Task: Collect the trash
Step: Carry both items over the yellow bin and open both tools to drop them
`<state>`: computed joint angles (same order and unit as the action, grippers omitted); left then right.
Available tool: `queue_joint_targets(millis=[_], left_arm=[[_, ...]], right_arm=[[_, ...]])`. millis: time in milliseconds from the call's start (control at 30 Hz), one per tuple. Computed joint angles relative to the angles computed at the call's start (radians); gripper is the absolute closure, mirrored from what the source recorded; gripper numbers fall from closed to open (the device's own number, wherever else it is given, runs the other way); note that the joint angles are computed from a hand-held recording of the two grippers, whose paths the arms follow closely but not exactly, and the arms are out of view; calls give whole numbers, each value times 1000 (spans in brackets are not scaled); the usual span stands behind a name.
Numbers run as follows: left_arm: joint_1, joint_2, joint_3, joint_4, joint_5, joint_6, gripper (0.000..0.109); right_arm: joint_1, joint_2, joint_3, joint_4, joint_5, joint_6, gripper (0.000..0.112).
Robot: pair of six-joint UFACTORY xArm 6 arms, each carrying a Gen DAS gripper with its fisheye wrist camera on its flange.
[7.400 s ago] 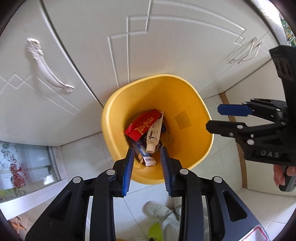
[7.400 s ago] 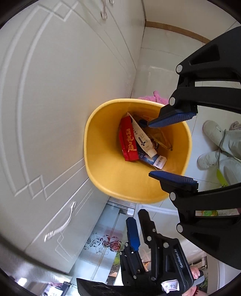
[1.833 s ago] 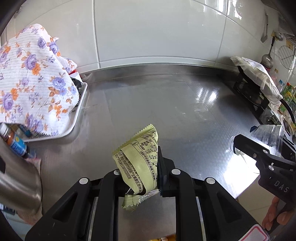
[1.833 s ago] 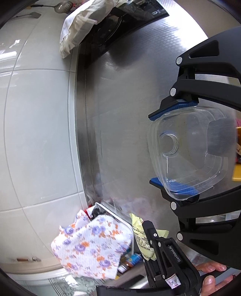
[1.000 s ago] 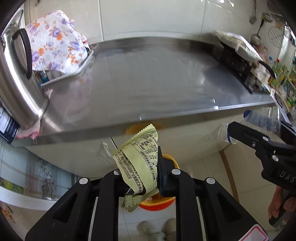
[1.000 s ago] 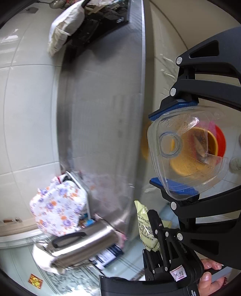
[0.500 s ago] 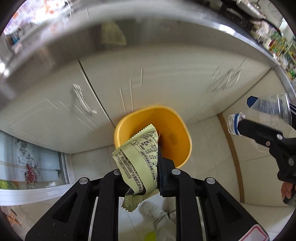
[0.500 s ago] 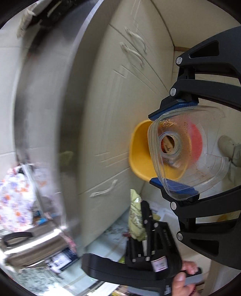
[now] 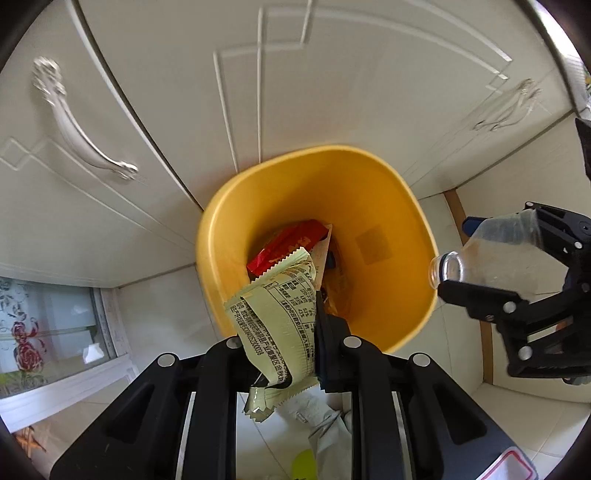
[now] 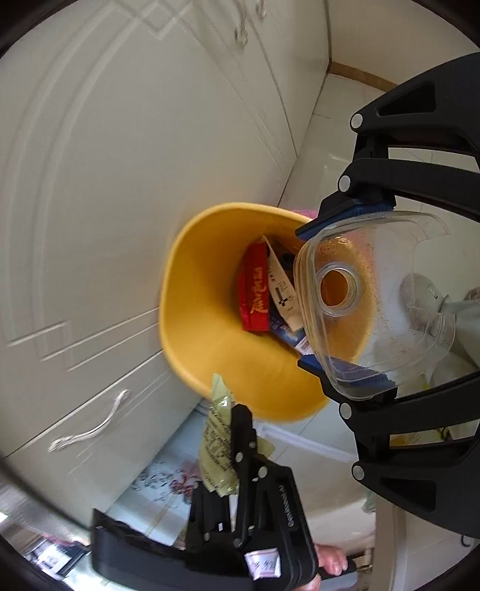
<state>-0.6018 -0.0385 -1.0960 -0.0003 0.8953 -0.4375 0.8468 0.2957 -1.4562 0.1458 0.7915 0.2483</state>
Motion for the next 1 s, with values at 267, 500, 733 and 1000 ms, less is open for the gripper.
queue_joint_targets(millis=[267,500,733,1000], left_arm=[[13,63,10,-33,-48,28,90],[12,85,11,-42,-65,18,90],[18,91,9,-45,-66,6,83],[20,91,8,-2,-69,-42,50]], right_arm=[[-27,97,-57,37,-4,-78,48],[-37,127,-75,66,-23,-114,48],[-42,147,-97,99,-21,-145,47],[-47,135,-91,109,-35,-157,35]])
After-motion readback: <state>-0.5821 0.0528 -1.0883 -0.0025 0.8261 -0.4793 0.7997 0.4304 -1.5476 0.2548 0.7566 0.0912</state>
